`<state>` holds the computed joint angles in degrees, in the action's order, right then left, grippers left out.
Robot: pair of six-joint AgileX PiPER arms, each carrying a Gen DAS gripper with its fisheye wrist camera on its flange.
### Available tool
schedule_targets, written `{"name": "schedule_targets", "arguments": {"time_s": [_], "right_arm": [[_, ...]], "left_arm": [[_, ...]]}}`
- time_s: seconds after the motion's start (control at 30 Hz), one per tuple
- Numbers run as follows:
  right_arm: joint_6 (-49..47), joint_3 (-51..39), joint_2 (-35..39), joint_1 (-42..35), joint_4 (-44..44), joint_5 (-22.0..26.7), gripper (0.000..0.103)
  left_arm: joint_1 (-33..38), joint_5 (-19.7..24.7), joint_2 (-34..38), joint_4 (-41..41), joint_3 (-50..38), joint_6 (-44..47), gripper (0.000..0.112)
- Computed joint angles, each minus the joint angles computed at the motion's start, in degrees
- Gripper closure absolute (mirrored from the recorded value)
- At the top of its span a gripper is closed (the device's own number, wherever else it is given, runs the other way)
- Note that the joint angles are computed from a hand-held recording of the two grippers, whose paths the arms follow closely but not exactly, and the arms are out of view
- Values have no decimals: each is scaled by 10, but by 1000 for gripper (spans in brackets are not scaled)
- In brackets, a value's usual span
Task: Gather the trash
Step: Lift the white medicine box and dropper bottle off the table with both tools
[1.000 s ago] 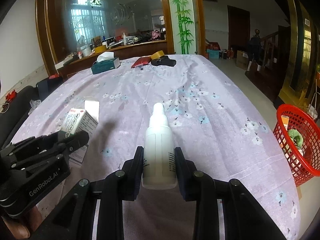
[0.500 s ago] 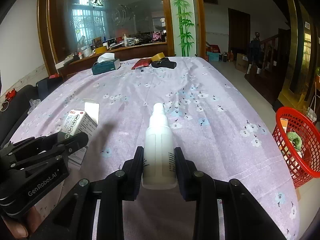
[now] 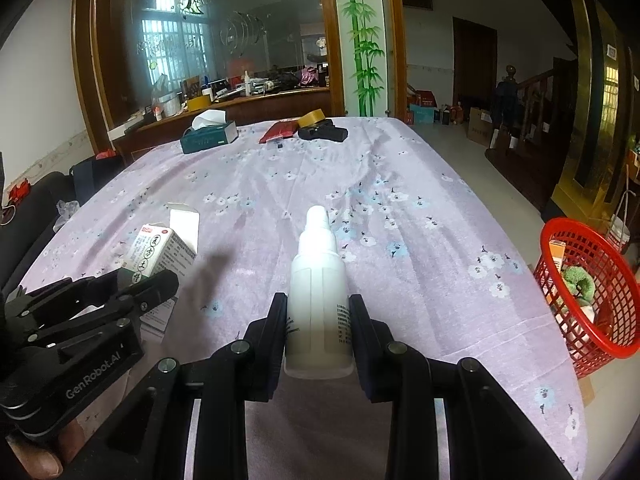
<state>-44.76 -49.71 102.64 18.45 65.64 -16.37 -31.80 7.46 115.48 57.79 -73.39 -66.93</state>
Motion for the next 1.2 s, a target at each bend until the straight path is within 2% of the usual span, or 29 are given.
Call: {"name": "schedule_targets", "arguments": {"time_s": [0.1, 0.23, 0.33, 0.73, 1.2], "right_arm": [[-14, 3, -7, 2, 14, 0, 70], [19, 15, -25, -7, -18, 10, 70], [57, 32, -45, -21, -55, 18, 70], [178, 85, -94, -67, -172, 23, 70], [203, 91, -98, -74, -196, 24, 70]], "left_arm": [[0, -1, -3, -8, 0, 9, 80], [-7, 3, -8, -73, -10, 76, 80], [-17, 10, -11, -53, -17, 63, 80], [-54, 40, 0, -64, -54, 82, 80], [-63, 46, 4, -54, -59, 74, 80]]}}
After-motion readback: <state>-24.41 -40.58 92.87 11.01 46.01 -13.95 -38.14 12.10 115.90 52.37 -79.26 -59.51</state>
